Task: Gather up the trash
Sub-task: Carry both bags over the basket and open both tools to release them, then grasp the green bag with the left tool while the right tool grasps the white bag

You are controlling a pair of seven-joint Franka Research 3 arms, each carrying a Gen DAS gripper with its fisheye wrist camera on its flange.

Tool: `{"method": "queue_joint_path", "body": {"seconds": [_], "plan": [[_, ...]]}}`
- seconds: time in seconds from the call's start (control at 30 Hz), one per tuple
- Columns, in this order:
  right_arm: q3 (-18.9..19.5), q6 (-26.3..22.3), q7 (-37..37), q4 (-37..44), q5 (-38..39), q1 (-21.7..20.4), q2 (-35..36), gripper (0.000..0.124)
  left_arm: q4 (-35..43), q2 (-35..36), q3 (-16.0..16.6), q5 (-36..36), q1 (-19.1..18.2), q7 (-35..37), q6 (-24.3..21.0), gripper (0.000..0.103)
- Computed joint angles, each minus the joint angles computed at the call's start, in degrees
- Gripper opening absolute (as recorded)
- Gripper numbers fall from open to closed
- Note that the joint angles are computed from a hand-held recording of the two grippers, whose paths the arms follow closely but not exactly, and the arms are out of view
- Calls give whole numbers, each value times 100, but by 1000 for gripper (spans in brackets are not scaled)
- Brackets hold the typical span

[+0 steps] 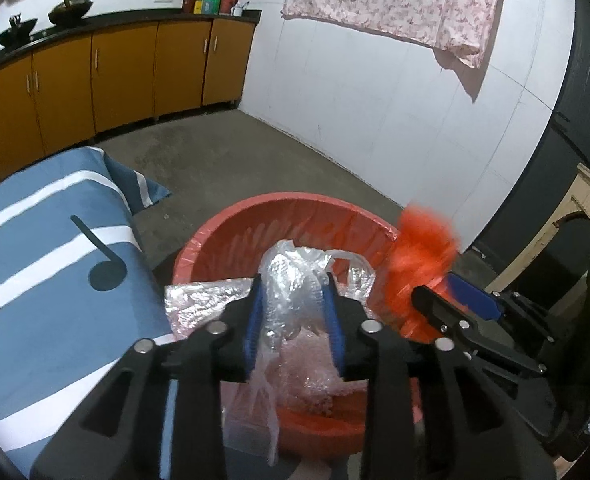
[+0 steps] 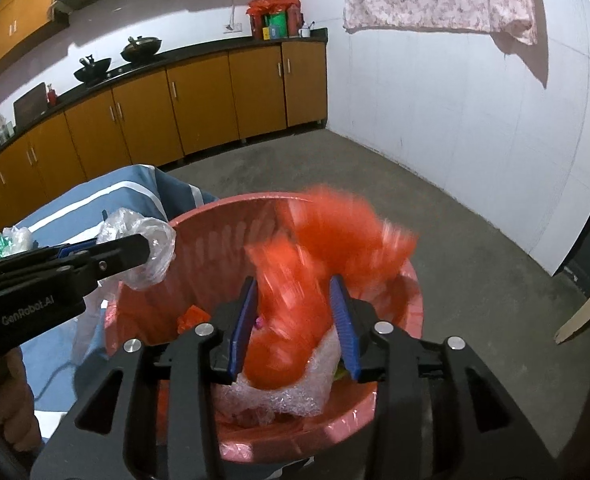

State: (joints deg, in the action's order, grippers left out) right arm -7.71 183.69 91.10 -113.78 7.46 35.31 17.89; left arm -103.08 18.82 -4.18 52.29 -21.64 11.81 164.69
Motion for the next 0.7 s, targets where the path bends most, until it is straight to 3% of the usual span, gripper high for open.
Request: {"method": "queue_joint_path", "body": {"seconds": [0.1,0.2,0.33,0.47,0.7], "plan": [[96,-11,-33,-40,38,-97,-26,48,-60,5,-13,-136,63,28,113,42],[-105,26,49,-141,-1,72,-90,56,-198,-87,75,-28,20,-145,130,48],[-172,1,124,-162,-22,134,-126,66,-611,-480,227,683,-68,-877,-86,63],[217,-47,-45,-148,-12,-161,-183,66,-1106,-1005,102,1412,-22,-1468,-715,73],[1525,-102,-828,15,348,-995,-214,70,-2402,-2275,-348,1810,389,-2087,-1779,73]]}}
